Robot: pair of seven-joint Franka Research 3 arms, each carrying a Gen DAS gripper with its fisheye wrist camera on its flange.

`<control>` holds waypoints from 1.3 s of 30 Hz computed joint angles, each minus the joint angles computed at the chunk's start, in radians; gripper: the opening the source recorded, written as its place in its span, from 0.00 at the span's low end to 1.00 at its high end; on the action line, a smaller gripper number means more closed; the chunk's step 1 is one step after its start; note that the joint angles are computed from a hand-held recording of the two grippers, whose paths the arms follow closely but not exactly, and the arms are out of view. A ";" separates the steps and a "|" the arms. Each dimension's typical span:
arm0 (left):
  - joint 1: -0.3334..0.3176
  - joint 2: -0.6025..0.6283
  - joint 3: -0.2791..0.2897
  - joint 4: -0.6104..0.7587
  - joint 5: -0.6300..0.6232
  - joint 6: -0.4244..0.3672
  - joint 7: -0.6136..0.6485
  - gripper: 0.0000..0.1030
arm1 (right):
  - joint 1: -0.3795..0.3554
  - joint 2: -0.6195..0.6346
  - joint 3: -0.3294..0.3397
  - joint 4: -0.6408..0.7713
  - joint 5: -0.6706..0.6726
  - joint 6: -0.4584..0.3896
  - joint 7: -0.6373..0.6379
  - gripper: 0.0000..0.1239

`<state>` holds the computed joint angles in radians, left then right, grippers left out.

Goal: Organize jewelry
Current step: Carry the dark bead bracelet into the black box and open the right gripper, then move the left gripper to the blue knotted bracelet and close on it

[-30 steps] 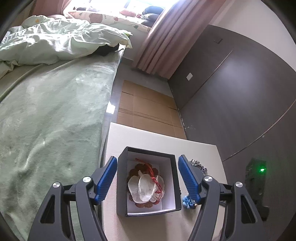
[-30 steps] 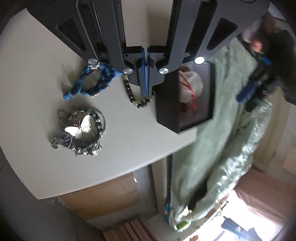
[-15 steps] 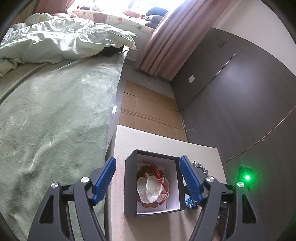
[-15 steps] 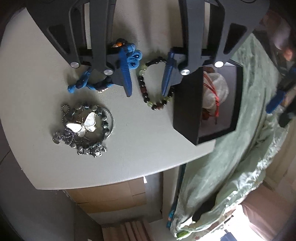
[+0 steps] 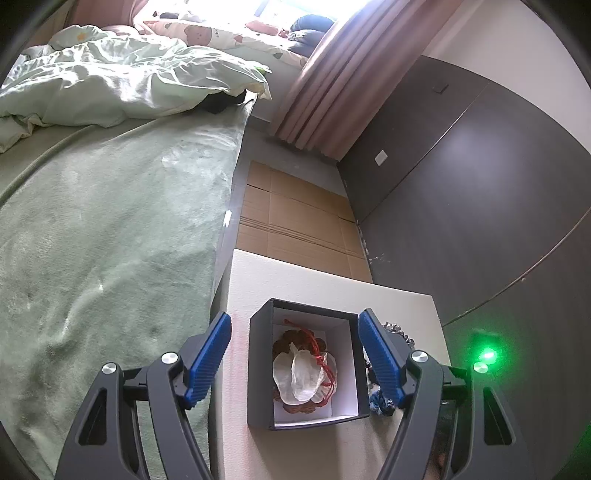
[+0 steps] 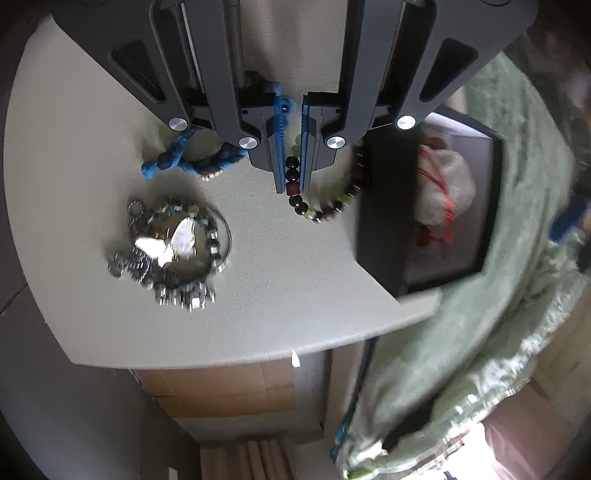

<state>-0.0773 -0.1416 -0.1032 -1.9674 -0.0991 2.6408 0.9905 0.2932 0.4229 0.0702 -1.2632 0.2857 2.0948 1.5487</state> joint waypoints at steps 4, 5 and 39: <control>0.001 0.000 -0.001 -0.001 0.004 0.000 -0.004 0.67 | -0.030 -0.064 0.023 -0.057 0.098 0.071 -0.053 0.07; 0.001 -0.001 0.000 -0.001 0.004 -0.001 -0.003 0.67 | -0.034 -0.077 0.027 -0.069 0.119 0.088 -0.067 0.07; -0.004 -0.035 0.003 -0.026 0.013 -0.024 0.004 0.67 | -0.054 -0.177 0.041 -0.165 0.377 0.181 -0.196 0.61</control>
